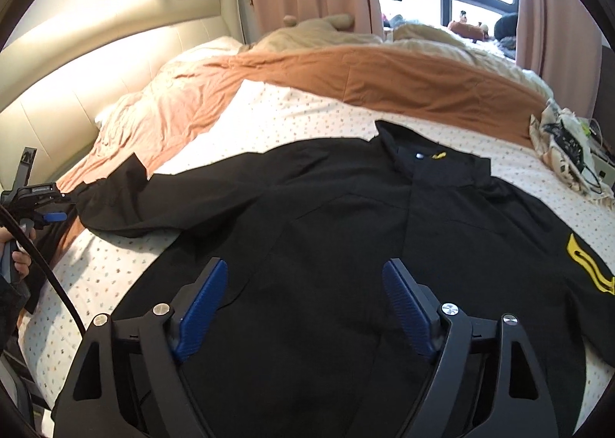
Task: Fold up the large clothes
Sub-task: 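Move the left tool toward the plain sleeve of the black jacket, then grasp the plain sleeve with the left tool and fold it across the jacket body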
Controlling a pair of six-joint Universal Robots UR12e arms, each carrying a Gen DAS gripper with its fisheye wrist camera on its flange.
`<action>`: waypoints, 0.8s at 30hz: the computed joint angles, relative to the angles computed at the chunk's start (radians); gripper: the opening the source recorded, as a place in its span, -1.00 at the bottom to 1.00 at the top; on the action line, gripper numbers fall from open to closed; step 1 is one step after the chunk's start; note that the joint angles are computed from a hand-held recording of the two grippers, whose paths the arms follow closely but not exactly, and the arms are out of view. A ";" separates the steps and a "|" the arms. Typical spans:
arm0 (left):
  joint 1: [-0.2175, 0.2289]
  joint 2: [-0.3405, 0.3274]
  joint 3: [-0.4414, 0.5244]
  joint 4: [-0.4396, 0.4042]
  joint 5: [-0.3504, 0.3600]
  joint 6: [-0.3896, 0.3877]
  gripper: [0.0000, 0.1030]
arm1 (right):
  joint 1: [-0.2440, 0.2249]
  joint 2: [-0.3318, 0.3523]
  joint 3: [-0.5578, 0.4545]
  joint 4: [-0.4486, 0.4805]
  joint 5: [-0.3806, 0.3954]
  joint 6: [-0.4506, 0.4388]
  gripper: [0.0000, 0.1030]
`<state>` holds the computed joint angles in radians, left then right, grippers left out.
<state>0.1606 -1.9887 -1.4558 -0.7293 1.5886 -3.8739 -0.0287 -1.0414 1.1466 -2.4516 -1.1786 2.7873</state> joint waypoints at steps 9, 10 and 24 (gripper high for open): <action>-0.004 -0.078 0.097 -0.131 0.098 0.016 0.05 | 0.033 0.096 -0.142 0.131 -0.017 0.074 0.31; -0.005 -0.081 0.101 -0.127 0.113 0.014 -0.20 | 0.037 0.105 -0.154 0.138 -0.017 0.079 0.30; -0.028 -0.028 0.137 0.068 0.152 0.154 -0.86 | 0.085 0.286 -0.406 0.283 0.022 0.194 -0.05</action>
<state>0.1326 -2.0167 -1.3189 -0.6610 1.7407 -3.7200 0.0562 -0.7554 0.7410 -2.1684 -1.1569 2.9811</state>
